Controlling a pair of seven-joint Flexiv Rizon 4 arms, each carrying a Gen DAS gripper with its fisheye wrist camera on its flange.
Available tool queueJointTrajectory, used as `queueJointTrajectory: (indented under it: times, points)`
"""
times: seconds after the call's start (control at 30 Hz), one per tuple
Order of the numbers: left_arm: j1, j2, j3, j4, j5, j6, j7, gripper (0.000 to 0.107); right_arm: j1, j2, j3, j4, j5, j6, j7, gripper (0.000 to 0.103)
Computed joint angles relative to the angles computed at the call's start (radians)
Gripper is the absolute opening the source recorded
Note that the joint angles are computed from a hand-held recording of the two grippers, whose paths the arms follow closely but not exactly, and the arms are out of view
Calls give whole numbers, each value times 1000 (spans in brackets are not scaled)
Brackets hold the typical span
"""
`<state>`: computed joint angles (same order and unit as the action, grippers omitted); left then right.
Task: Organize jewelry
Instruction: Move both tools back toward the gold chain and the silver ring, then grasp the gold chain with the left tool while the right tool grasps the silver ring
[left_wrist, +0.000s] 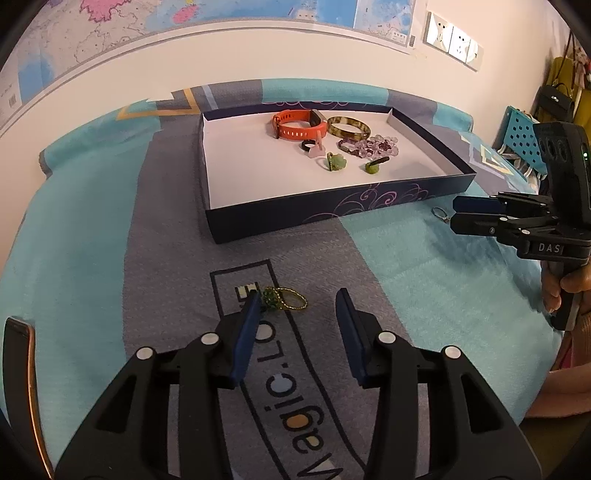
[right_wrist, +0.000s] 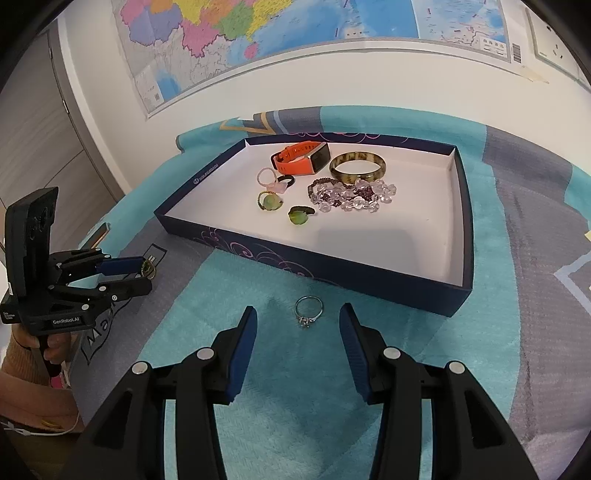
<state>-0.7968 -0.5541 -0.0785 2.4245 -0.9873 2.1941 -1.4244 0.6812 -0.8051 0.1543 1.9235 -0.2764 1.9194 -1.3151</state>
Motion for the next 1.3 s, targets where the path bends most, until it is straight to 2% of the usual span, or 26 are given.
queueJointTrajectory:
  times: [0.07, 0.17, 0.23, 0.53, 0.77, 0.83, 0.9, 0.93, 1.17, 1.3]
  points:
    - [-1, -1, 1, -2, -5, -4, 3, 32, 13, 1, -12, -1, 5, -6, -2, 44]
    - [-22, -7, 5, -11, -45, -1, 29, 28, 30, 0, -27, -6, 11, -18, -5, 44]
    - [-7, -6, -5, -6, -24, 6, 16, 24, 38, -1, -33, -10, 14, -24, -8, 44]
    - [0, -10, -8, -12, -7, 9, 11, 24, 134, 4, -126, -15, 64, -42, -23, 42]
    - [7, -16, -5, -16, 19, 11, -6, 24, 240, 4, -235, -16, 128, -53, -34, 29]
    - [8, -18, -3, -17, 24, 11, -9, 24, 248, 4, -242, -17, 135, -54, -38, 27]
    - [9, -17, -3, -16, 29, 11, -16, 24, 244, 5, -238, -16, 138, -53, -41, 17]
    - [13, -17, -3, -16, 37, 11, -23, 24, 240, 4, -233, -17, 137, -54, -43, 16]
    - [14, -18, 3, -19, 56, 9, -37, 23, 249, 6, -239, -14, 151, -47, -51, 15]
    - [22, -16, 4, -17, 80, 8, -56, 23, 204, 8, -189, -12, 141, -29, -54, 15]
